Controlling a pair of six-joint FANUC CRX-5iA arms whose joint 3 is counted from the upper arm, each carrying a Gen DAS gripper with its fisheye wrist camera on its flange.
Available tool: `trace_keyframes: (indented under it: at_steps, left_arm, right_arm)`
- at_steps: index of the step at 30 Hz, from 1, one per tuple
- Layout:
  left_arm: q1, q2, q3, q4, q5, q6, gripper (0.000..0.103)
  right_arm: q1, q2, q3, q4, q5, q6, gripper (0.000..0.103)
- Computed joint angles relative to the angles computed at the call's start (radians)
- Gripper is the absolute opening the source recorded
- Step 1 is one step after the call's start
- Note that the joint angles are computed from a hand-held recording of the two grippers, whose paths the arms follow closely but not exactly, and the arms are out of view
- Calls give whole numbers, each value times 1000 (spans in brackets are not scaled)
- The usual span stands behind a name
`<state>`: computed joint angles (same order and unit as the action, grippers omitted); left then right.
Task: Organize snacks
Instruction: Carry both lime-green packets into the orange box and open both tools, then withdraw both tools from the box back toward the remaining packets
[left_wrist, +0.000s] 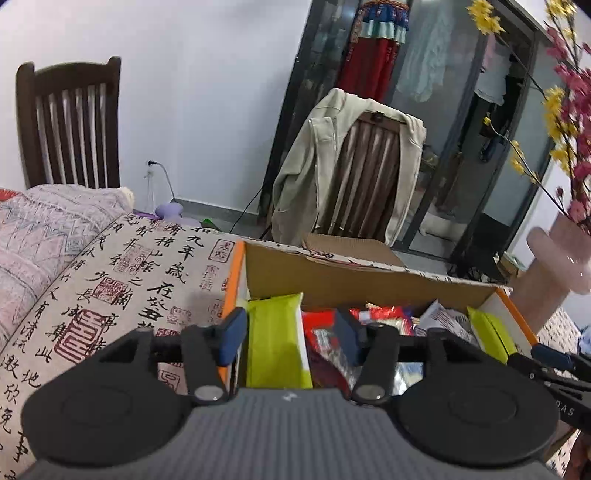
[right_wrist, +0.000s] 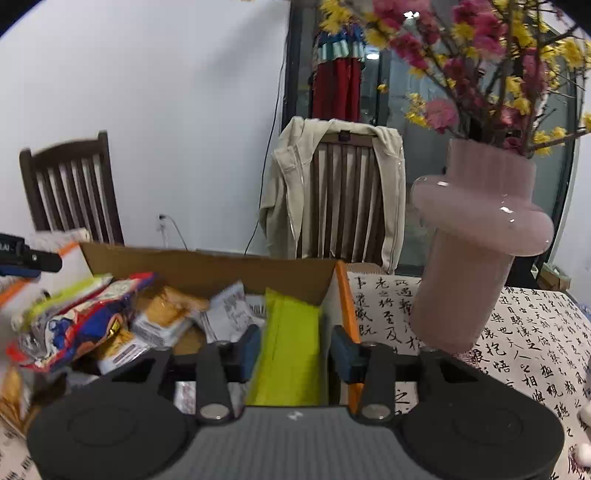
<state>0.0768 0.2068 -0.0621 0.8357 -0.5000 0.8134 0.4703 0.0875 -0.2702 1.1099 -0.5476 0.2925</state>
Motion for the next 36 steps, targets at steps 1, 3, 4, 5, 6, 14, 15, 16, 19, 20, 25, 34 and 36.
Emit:
trace_keyframes:
  at_steps: [1, 3, 4, 5, 6, 14, 15, 16, 19, 20, 25, 34, 36]
  left_arm:
    - [-1, -7, -6, 0, 4, -16, 63]
    - [-5, -26, -16, 1, 11, -28, 70]
    - [-5, -41, -28, 15, 16, -43, 72]
    - [-5, -54, -34, 20, 13, -54, 73]
    - [-4, -71, -43, 26, 9, -66, 74]
    - [17, -260, -140, 10, -32, -80, 81]
    - [24, -294, -164, 14, -44, -79, 84]
    - [31, -330, -190, 15, -55, -77, 86]
    - [55, -454, -300, 60, -88, -135, 92]
    - [67, -497, -332, 60, -102, -139, 92]
    - [153, -737, -502, 86, -200, -168, 100]
    - [396, -1155, -703, 1, -431, -21, 103]
    - [497, -1242, -739, 6, -535, -29, 103]
  right_arm:
    - [-3, -4, -7, -2, 13, 3, 49]
    - [-7, -17, -18, -11, 31, 7, 50]
    - [-4, -23, -16, -35, 32, 20, 51]
    - [0, -31, -13, -57, 30, 31, 52]
    - [4, -42, -13, -76, 29, 38, 53]
    - [87, -188, -49, -189, -45, 113, 64]
    - [100, -211, -62, -188, -58, 111, 65]
    - [119, -237, -74, -191, -81, 114, 67]
    - [175, -317, -115, -192, -139, 111, 74]
    - [198, -350, -137, -184, -156, 100, 77]
    - [331, -519, -254, -152, -241, 35, 84]
    - [762, -824, -462, -45, -538, -88, 91]
    - [893, -886, -506, -20, -640, -141, 93]
